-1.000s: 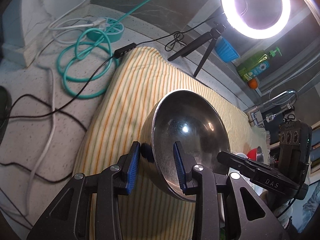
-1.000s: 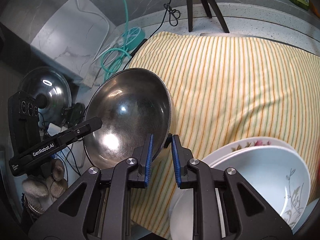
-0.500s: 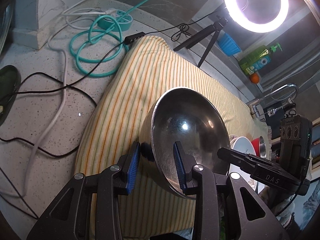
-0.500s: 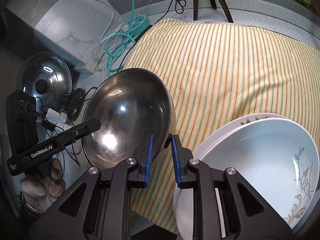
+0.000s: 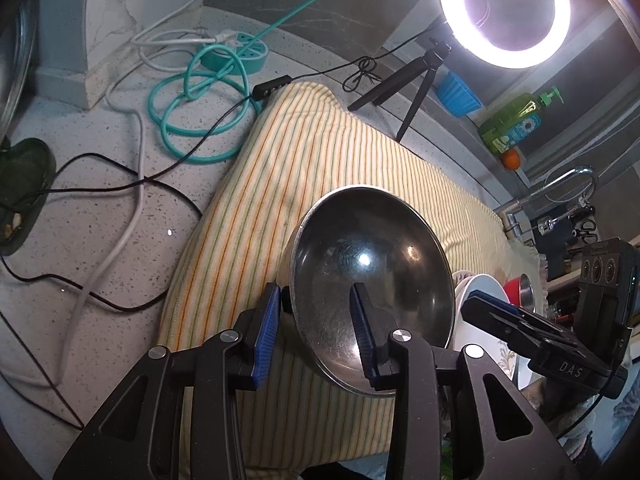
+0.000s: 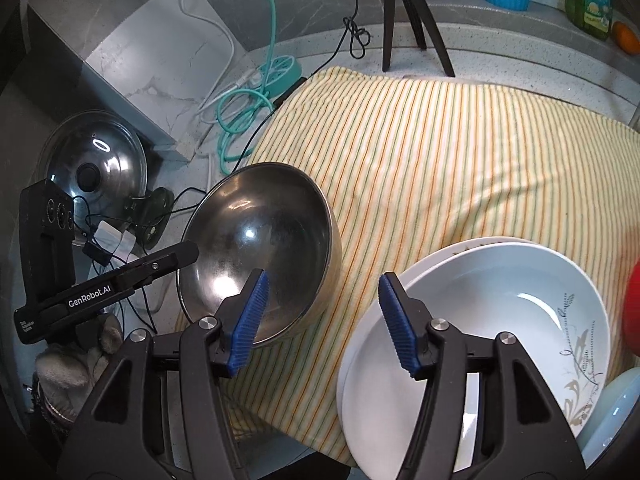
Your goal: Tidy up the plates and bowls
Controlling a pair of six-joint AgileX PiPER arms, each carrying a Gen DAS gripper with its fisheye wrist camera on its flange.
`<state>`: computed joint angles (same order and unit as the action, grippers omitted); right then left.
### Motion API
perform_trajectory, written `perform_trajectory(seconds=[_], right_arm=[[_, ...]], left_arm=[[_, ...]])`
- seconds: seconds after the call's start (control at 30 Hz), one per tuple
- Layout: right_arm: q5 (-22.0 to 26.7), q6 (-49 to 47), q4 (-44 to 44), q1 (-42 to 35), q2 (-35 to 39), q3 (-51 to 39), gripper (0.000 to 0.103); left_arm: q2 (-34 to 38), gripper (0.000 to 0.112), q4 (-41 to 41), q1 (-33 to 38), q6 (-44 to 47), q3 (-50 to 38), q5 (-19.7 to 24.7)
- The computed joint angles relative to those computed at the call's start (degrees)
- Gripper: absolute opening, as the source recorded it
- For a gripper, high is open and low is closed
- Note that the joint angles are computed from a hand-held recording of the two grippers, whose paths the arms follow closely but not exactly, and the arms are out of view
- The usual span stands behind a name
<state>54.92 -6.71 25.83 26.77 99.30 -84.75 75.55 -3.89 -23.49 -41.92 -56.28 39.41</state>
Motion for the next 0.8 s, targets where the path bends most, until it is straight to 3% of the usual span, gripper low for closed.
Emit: perform_trajectory(seconds=[0.23, 0.47, 0.6, 0.8], right_arm=[[-1.8, -2.2, 1.0, -1.9, -6.4, 4.6, 0.060], [-3.9, -9.3, 5.2, -7.6, -15.5, 12.7, 0.069], [-4.6, -14.8, 8.6, -13.6, -21.2, 17.5, 0.084], [1.0, -23.4, 13.1, -25.9, -25.9, 18.7, 0.085]], left_arm=[[-1.6, 0.034, 7.6, -3.7, -7.0, -1.7, 1.5], [-1.6, 0.034, 15.5, -10.2, -14.7, -4.4, 3.0], [-0.7, 0.034, 19.0, -14.5, -19.1, -6.3, 3.5], [1.9, 0.034, 21.4, -19.2, -23.0, -9.4, 3.3]])
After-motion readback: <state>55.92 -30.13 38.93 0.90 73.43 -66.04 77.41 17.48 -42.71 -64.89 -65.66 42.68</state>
